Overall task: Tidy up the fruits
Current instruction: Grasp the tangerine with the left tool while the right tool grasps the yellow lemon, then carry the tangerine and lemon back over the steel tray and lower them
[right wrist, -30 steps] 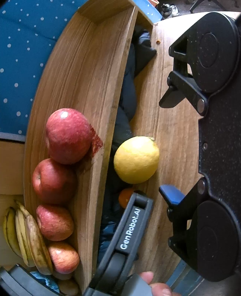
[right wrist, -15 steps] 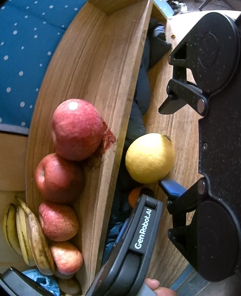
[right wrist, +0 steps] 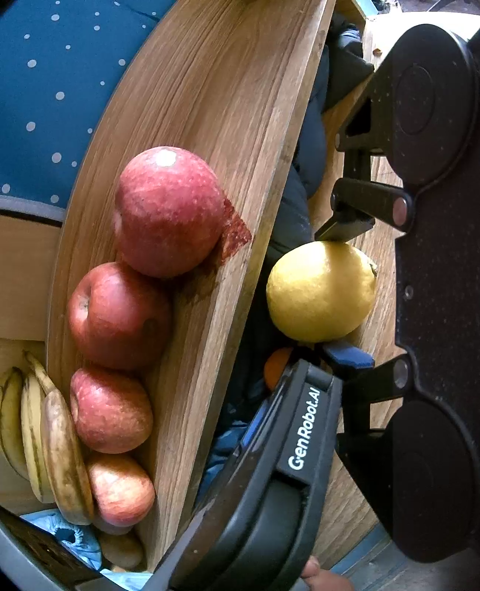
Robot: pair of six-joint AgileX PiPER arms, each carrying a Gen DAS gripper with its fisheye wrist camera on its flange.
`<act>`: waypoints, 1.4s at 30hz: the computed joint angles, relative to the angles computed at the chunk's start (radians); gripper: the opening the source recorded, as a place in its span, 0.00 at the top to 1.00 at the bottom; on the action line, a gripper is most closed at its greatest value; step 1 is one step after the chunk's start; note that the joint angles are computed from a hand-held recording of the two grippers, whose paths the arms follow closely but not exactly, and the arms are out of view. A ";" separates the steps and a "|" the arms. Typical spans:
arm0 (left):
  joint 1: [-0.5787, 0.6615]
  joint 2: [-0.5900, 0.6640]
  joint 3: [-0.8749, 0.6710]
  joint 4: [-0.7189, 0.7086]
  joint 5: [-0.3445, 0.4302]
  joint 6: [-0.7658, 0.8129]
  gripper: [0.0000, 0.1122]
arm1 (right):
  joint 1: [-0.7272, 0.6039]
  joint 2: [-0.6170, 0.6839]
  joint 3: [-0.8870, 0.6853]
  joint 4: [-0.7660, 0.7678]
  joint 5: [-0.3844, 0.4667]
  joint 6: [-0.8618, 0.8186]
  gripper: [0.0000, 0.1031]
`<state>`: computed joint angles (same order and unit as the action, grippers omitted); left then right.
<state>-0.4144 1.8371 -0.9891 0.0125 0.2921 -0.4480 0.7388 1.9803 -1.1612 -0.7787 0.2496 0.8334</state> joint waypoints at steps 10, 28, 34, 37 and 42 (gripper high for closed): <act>-0.002 -0.041 0.045 -0.006 -0.001 0.012 0.71 | -0.011 -0.065 0.108 -0.101 -0.053 0.131 0.44; -0.053 -0.197 0.164 0.096 0.015 -0.100 0.71 | 0.044 -0.181 0.277 -0.493 -0.074 0.623 0.44; -0.081 -0.280 0.203 0.182 0.033 -0.211 0.71 | 0.089 -0.253 0.313 -0.466 -0.029 0.624 0.44; -0.100 -0.319 0.225 0.249 0.038 -0.298 0.71 | 0.114 -0.280 0.328 -0.476 -0.008 0.644 0.44; -0.139 -0.378 0.268 0.387 0.053 -0.489 0.71 | 0.164 -0.327 0.359 -0.508 0.027 0.698 0.44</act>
